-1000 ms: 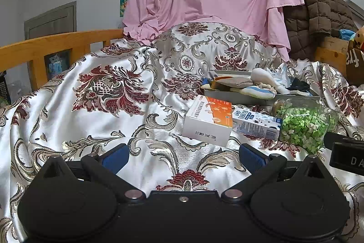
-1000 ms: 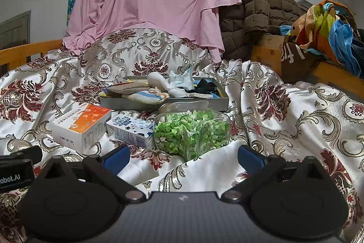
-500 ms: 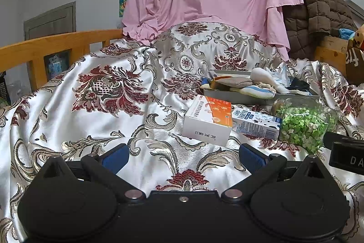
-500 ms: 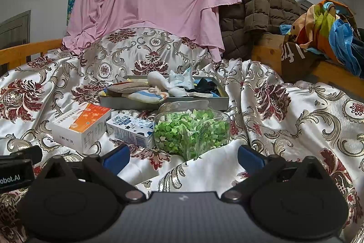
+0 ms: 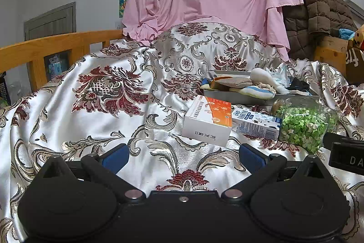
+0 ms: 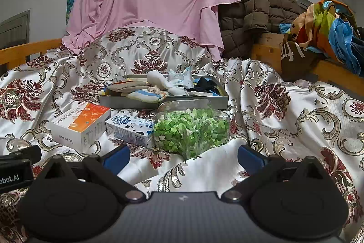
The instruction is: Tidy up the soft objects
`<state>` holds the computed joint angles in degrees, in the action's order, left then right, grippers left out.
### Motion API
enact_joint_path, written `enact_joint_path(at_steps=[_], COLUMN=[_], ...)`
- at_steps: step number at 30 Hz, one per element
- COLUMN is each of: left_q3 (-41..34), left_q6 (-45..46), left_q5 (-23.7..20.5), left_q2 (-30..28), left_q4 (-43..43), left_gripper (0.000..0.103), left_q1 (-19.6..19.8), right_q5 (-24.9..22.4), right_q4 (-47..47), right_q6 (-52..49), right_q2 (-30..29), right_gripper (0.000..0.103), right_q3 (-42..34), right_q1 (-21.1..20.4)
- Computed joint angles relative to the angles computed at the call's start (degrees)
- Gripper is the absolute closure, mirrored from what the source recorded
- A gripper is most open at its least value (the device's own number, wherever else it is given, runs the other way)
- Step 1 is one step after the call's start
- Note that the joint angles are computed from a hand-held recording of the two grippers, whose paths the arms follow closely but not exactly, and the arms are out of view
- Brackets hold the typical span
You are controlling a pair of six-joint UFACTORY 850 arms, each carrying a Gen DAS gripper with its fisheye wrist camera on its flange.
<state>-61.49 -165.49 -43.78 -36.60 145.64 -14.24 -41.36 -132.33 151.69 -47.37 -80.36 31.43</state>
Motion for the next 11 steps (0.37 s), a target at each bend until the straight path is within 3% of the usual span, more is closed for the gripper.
enact_joint_path(at_steps=[11], left_q3=[-0.1], left_q6=[0.3], left_q5=[0.0], left_q2=[-0.1], left_q4=[-0.3], left_gripper=[0.001], left_q1=[-0.1], right_q5=[0.1], right_q4=[0.0], right_q6=[0.0], right_q2=[0.0], right_gripper=[0.000], right_q3=[-0.1], right_q1=[0.0])
